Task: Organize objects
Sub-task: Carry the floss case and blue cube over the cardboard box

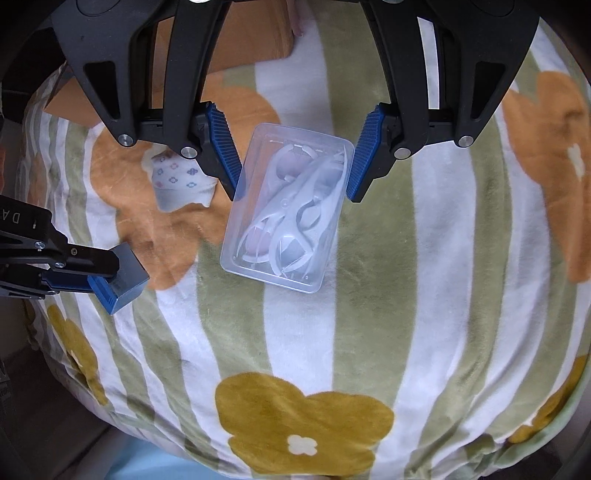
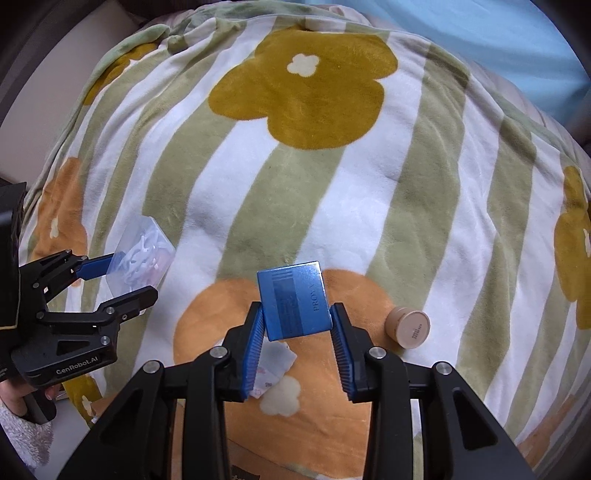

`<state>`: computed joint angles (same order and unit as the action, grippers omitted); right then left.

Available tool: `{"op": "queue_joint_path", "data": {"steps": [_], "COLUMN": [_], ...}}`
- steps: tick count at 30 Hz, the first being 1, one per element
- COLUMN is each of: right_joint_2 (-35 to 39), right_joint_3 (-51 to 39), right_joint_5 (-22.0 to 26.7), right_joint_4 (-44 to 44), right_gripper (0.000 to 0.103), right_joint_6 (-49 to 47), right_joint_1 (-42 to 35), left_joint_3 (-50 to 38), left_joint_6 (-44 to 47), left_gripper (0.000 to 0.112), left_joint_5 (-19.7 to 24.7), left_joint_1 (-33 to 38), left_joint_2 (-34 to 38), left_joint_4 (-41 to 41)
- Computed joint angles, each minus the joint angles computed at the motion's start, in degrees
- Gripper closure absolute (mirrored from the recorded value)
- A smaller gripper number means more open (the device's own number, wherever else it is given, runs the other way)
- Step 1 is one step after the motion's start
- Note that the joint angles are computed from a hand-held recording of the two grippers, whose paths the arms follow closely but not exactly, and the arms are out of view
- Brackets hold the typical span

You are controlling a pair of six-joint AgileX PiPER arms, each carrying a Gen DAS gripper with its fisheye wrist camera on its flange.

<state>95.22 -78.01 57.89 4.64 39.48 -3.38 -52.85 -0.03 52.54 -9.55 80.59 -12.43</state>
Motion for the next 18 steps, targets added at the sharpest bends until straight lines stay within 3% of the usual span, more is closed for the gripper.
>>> {"op": "queue_joint_path", "data": {"steps": [5,18], "right_joint_2": [-1.80,-16.28], "right_joint_3": [-3.13,-0.25], "right_joint_5": [3.86,11.83], "right_joint_4": [-3.52,-14.08], "right_gripper": [0.070,0.070], "right_joint_6": [6.21,29.08], "right_joint_1": [3.33,16.60], "left_joint_3": [-1.33,-2.41], "left_joint_6": [-1.90,-10.82], "left_gripper": [0.058,0.058], "left_joint_5": [5.21,16.00], "left_joint_1": [-0.21,-8.11], "left_joint_2": [-5.12,-20.31], "left_joint_4": [-0.16,3.03]}}
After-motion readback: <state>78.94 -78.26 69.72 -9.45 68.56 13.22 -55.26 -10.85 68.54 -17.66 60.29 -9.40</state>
